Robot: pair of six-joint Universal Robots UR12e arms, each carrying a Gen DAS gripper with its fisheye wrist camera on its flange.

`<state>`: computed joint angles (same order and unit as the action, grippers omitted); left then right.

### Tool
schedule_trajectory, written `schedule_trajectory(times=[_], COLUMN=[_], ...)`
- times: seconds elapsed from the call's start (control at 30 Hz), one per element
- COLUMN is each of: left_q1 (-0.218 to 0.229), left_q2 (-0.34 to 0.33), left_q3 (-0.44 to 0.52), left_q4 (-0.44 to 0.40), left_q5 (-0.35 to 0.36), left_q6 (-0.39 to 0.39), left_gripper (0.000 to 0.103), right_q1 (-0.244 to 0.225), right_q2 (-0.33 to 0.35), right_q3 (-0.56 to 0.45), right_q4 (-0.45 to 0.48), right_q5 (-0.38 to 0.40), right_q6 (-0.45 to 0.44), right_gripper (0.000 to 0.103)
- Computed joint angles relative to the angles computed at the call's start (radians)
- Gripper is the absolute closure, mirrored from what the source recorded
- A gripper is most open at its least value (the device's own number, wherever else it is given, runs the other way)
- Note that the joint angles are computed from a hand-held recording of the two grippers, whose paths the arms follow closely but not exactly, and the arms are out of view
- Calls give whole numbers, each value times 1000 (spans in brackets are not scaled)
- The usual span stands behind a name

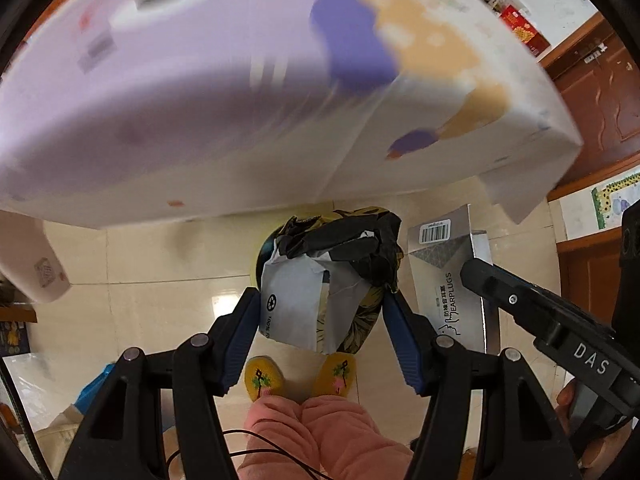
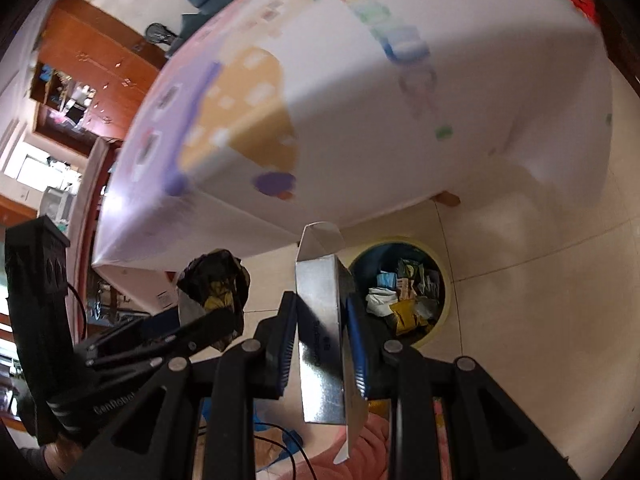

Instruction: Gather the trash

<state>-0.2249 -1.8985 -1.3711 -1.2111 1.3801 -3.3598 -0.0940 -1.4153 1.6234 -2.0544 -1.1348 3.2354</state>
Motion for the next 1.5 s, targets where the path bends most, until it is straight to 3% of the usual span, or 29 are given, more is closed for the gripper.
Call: schedule_trajectory(times=[0.23, 0.43, 0.47, 0.57, 0.63, 0.73, 1.17, 1.5], left_q1=[-3, -16, -19, -32, -32, -39, -29, -23], left_q2=[-58, -103, -110, -130, -136, -140, -96, -75], left_q3=[-53, -80, -82, -81, -86, -91, -121, -126], left_q4=[63, 144, 149, 154, 167, 183, 244, 224], left_q5=[-12, 27, 37, 82, 93, 106, 127, 160], left_q6=[12, 7, 9, 9, 10, -5, -76, -117], left_gripper=[40, 35, 34, 20, 15, 9, 8, 8], right_q1=[13, 18, 16, 17, 22, 18, 25, 35], right_q2=[64, 137, 152, 175, 184, 183, 155, 143], right_q3=[65, 79, 79, 89, 89, 99, 93, 71], right_q4=[-92, -151, -149, -169, -168, -183, -177, -175], right_q5=[-40, -49, -37, -53, -98, -112, -156, -167], right_q6=[88, 130, 131, 116, 107, 99, 39, 8], right_gripper=[76, 72, 68, 51, 50, 50, 43, 43])
